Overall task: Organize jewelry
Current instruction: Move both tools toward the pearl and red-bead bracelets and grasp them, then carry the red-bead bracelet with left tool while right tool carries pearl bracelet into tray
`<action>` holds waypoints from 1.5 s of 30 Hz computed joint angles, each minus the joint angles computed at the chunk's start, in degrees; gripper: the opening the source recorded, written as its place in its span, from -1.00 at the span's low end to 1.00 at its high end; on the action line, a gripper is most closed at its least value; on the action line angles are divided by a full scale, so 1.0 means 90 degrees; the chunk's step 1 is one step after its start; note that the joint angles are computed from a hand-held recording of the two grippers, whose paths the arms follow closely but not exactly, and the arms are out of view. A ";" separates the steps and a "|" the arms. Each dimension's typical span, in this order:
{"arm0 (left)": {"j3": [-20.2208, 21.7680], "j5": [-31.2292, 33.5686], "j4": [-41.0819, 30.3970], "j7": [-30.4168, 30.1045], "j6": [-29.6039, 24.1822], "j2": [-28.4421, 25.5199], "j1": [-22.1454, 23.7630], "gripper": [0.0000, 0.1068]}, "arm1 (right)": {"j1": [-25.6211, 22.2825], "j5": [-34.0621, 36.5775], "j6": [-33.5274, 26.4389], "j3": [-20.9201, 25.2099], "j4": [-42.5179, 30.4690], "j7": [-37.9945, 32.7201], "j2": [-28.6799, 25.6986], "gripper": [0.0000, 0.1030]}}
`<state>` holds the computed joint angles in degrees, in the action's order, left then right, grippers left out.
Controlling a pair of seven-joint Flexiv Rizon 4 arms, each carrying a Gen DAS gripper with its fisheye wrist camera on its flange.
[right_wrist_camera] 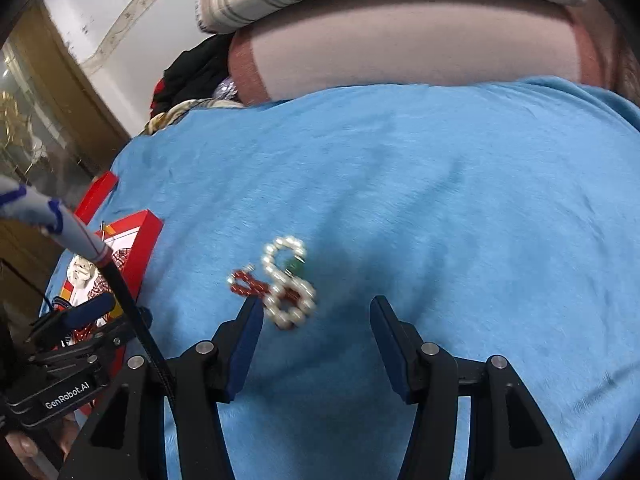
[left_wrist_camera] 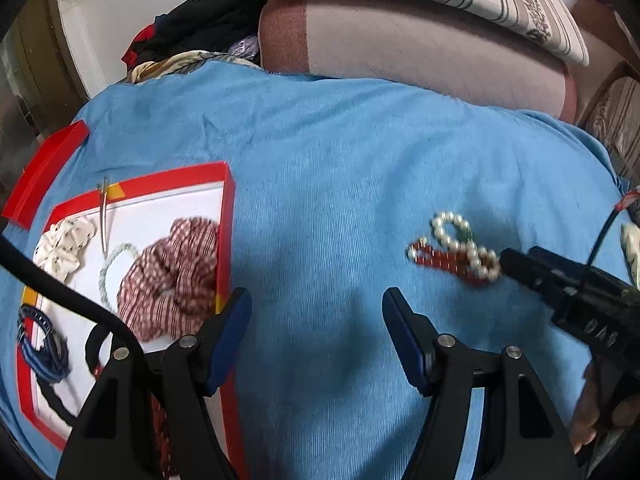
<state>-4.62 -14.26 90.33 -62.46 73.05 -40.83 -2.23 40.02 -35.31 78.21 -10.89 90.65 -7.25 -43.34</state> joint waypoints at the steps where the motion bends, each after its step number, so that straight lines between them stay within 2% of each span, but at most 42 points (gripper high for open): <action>1: 0.0047 0.0001 -0.0137 -0.0052 -0.0108 -0.0065 -0.0033 0.25 | -0.0092 0.0031 -0.0052 0.0105 -0.0165 -0.0131 -0.0089 0.17; 5: 0.0083 -0.0035 -0.0465 -0.0195 -0.0360 -0.0238 -0.0024 0.25 | -0.0563 0.0404 -0.0589 0.0751 -0.1061 -0.0912 -0.0562 0.16; 6: 0.0057 -0.0049 -0.0504 -0.0191 -0.0400 -0.0266 0.0000 0.25 | -0.0710 0.0547 -0.0932 0.1015 -0.1403 -0.1265 -0.0729 0.15; 7: -0.0012 -0.0094 -0.0524 -0.0154 -0.0443 -0.0289 0.0055 0.25 | -0.0732 0.0622 -0.1134 0.1089 -0.1583 -0.1474 -0.0808 0.00; 8: -0.0112 -0.0158 -0.0536 -0.0086 -0.0486 -0.0313 0.0125 0.25 | -0.0748 0.0671 -0.1481 0.1178 -0.1812 -0.1769 -0.0905 -0.31; 10: -0.0226 -0.0252 -0.0616 0.0027 -0.0645 -0.0373 0.0193 0.25 | -0.0786 0.0839 -0.1762 0.1310 -0.1981 -0.2193 -0.0980 -0.77; 13: -0.0578 -0.0545 -0.0703 0.0339 -0.0833 -0.0470 0.0358 0.25 | -0.0565 0.0801 -0.1500 0.0902 -0.1496 -0.1927 -0.0694 -0.79; 15: -0.0807 -0.0757 -0.0759 0.0595 -0.0906 -0.0541 0.0429 0.25 | -0.0345 0.0609 -0.1103 0.0467 -0.0900 -0.1391 -0.0360 -0.79; 18: -0.0996 -0.0928 -0.0912 0.1029 -0.1052 -0.0683 0.0389 0.25 | 0.0043 -0.0009 -0.1059 -0.0160 -0.0191 -0.0632 0.0093 -0.79; 23: -0.1148 -0.1233 -0.1331 0.1464 -0.1869 -0.0989 0.0279 0.25 | 0.0075 -0.0738 -0.0512 -0.0464 0.0671 0.0365 0.0619 -0.79; 25: -0.1140 -0.1349 -0.1295 0.1543 -0.1871 -0.1008 0.0202 0.21 | 0.0057 -0.1019 -0.0357 -0.0530 0.0889 0.0691 0.0770 -0.79; 27: -0.1068 -0.1365 -0.1206 0.1578 -0.1774 -0.0978 0.0093 -0.83 | 0.0059 -0.1311 -0.0162 -0.0616 0.1101 0.1104 0.0916 -0.79; 28: -0.1002 -0.1353 -0.1291 0.1500 -0.2039 -0.0998 0.0054 -0.88 | 0.0011 -0.1379 -0.0118 -0.0577 0.1070 0.1226 0.0900 -0.79; 33: -0.1158 -0.1615 -0.0650 0.1727 -0.1334 -0.0625 0.0169 -0.88 | -0.0137 -0.1775 -0.0260 -0.0343 0.0993 0.1424 0.0978 -0.78; 36: -0.1215 -0.1777 -0.0543 0.1799 -0.1326 -0.0486 0.0256 -0.88 | -0.0217 -0.1960 -0.0409 -0.0177 0.0895 0.1518 0.0998 -0.79; 40: -0.1067 -0.1784 -0.0720 0.1672 -0.1492 -0.0497 0.0213 -0.88 | -0.0291 -0.2313 -0.0514 -0.0057 0.0985 0.1827 0.1188 -0.78; 45: -0.1337 -0.2176 -0.0155 0.2113 -0.1042 -0.0039 0.0553 -0.88 | -0.0484 -0.2682 -0.0792 0.0291 0.1007 0.1828 0.1393 -0.78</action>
